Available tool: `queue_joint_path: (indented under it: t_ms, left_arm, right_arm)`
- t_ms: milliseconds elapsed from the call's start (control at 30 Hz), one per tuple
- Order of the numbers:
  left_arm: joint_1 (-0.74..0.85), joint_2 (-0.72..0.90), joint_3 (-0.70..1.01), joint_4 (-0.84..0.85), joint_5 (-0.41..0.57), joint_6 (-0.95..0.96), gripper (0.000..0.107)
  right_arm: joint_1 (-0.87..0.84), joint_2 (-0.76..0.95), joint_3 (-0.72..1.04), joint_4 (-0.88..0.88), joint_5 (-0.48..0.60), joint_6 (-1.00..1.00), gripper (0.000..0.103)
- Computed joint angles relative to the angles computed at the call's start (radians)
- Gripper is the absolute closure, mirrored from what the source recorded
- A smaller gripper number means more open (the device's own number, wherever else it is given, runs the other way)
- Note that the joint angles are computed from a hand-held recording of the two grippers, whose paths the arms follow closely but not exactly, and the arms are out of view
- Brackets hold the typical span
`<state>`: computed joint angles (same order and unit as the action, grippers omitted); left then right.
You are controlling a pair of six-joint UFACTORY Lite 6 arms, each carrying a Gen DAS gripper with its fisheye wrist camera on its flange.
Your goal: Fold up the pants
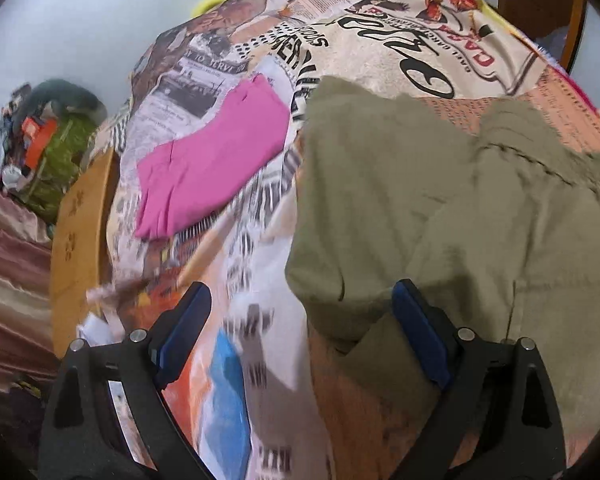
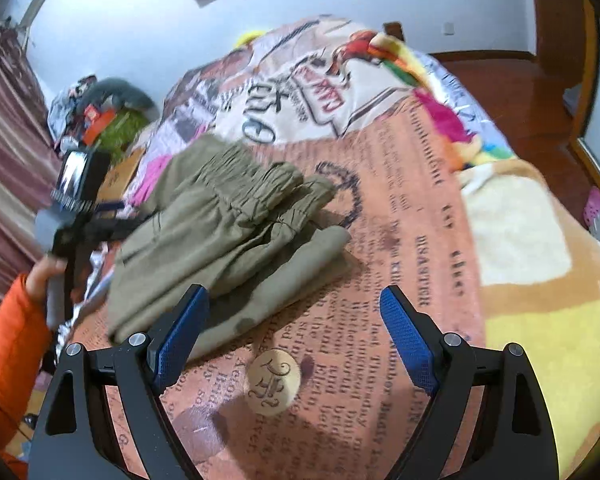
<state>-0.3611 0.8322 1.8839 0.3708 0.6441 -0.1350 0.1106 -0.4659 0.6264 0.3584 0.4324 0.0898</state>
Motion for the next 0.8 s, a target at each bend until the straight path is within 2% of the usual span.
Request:
queue_joint_path:
  t_ms: [133,267,367,600,700,800]
  left_arm:
    - [0.041,-0.199,-0.282,-0.124,-0.109,0.074,0.014]
    - [0.081,-0.313,-0.426,-0.332,-0.134,0.257,0.014]
    - [0.126,-0.353,-0.453,-0.495,-0.089,0.421,0.014]
    - [0.239,-0.376,-0.432,-0.616,-0.044,0.51,0.014]
    - [0.26,-0.343,-0.426,-0.662,-0.028,0.544,0.014]
    - [0.233,-0.321,-0.452,-0.583,-0.069,0.481,0.014]
  right_arm:
    - [0.002,-0.027,0.013,-0.017,0.004,0.026,0.017]
    - [0.049,-0.001,0.032,-0.067,-0.028,0.076,0.017]
    - [0.079,0.044,0.043,-0.033,-0.066,0.036,0.017]
    - [0.084,0.179,0.09,0.081,-0.122,-0.079,0.019]
    - [0.065,0.226,0.104,0.193,-0.114,-0.195,0.027]
    - [0.045,0.267,0.101,0.338,-0.095,-0.346,0.041]
